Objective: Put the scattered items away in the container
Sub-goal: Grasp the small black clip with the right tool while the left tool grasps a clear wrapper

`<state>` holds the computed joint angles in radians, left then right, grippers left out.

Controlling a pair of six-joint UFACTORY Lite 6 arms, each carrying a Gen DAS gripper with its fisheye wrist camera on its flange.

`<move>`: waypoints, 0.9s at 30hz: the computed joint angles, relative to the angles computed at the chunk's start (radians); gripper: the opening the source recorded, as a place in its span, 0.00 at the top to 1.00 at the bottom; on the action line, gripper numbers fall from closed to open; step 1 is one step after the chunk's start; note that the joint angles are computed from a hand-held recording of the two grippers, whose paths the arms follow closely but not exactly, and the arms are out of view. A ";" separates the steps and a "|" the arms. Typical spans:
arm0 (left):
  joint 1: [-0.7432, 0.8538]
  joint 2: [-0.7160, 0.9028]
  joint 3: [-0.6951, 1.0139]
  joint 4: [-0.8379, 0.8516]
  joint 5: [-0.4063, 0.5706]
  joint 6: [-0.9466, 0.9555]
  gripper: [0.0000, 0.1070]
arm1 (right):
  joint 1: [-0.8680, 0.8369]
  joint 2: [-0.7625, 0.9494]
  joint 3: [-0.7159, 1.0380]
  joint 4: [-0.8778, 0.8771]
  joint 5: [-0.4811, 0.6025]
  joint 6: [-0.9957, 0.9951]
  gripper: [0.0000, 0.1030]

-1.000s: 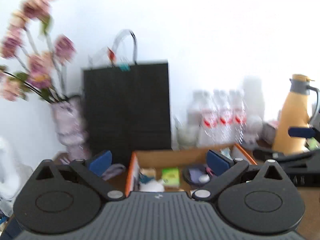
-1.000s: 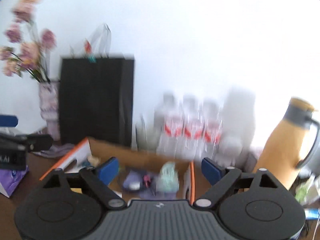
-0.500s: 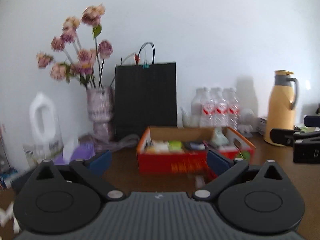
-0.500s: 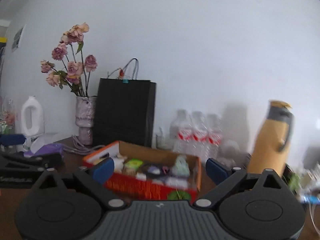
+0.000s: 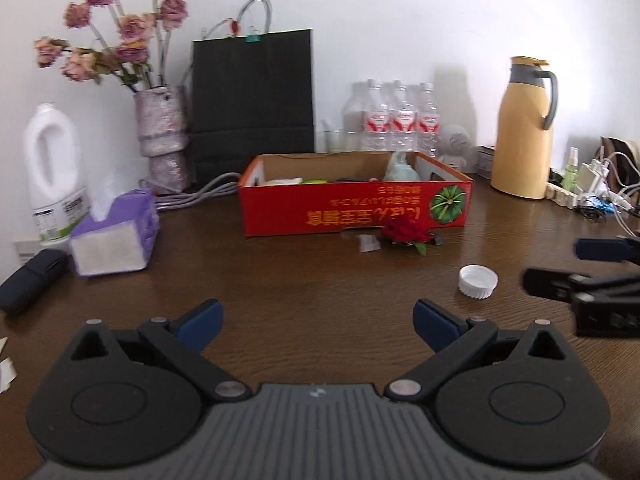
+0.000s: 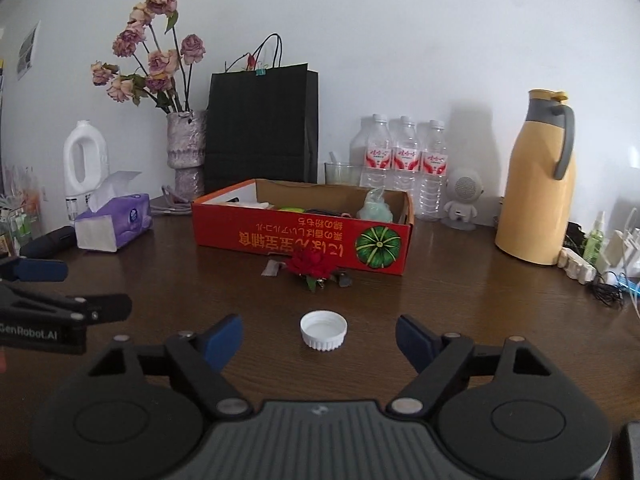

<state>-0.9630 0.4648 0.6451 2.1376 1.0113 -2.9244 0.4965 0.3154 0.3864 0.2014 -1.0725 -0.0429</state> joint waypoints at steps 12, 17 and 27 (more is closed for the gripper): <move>0.402 0.412 0.783 0.320 -0.461 0.288 0.24 | -0.200 0.423 0.762 -0.257 0.466 0.088 0.55; 0.484 0.569 1.040 0.315 -0.667 0.284 0.36 | -0.218 0.572 0.981 -0.267 0.593 0.079 0.55; 0.511 0.703 1.237 0.199 -0.812 0.408 0.74 | -0.222 0.736 1.224 -0.367 0.720 0.136 0.83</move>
